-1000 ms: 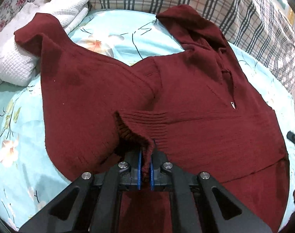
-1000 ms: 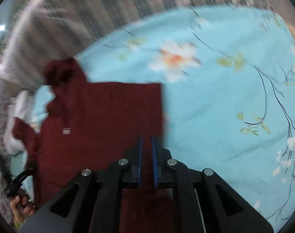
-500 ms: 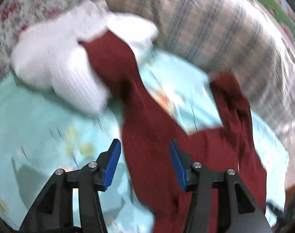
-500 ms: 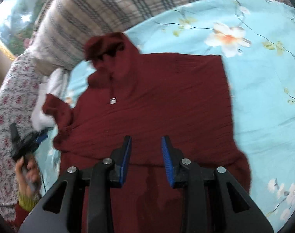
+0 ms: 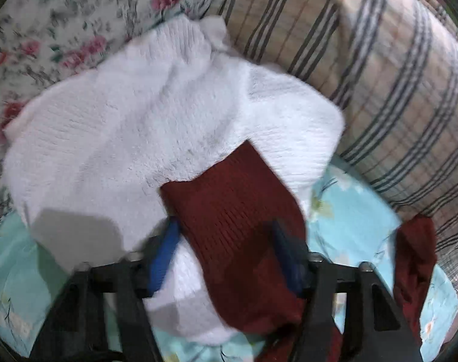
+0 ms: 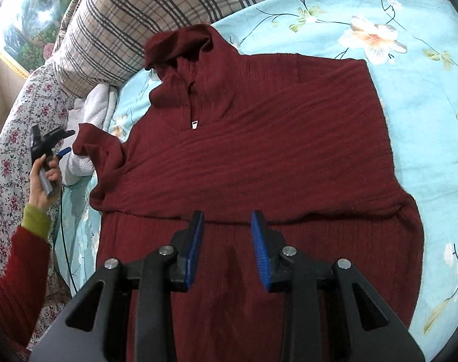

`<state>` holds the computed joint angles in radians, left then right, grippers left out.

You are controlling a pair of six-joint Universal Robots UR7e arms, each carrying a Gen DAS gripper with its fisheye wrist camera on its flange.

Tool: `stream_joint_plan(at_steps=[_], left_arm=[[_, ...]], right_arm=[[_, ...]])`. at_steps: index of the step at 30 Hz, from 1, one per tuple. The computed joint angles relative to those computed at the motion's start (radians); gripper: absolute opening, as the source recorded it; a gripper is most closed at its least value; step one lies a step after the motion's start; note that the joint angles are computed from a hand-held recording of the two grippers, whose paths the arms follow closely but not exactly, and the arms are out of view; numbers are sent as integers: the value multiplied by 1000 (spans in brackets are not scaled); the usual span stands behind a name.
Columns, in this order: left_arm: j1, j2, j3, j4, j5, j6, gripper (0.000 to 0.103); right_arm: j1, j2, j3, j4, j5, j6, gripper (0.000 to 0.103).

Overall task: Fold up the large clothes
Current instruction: 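Fold the held cuff across the body with the left gripper and release it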

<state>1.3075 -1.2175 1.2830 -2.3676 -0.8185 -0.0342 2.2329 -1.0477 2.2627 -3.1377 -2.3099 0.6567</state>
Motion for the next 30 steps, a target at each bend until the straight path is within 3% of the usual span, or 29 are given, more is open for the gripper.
stream_joint_plan(at_steps=[3, 6, 9, 19, 24, 30], left_arm=[[9, -30, 51, -93, -76, 71, 6], [-11, -93, 161, -243, -141, 159, 5], [-43, -149, 250, -304, -178, 189, 5], [-245, -333, 628, -316, -393, 110, 4], [-349, -350, 770, -325, -458, 43, 4], [-449, -248, 910, -415, -509, -24, 4]], right_arm=[[-5, 4, -11, 11, 5, 0, 33], [-1, 14, -19, 4, 13, -5, 33], [8, 25, -32, 3, 19, -14, 33], [34, 23, -7, -79, 24, -1, 33], [54, -19, 44, -133, -10, 33, 33], [65, -74, 119, -233, -74, 82, 33]])
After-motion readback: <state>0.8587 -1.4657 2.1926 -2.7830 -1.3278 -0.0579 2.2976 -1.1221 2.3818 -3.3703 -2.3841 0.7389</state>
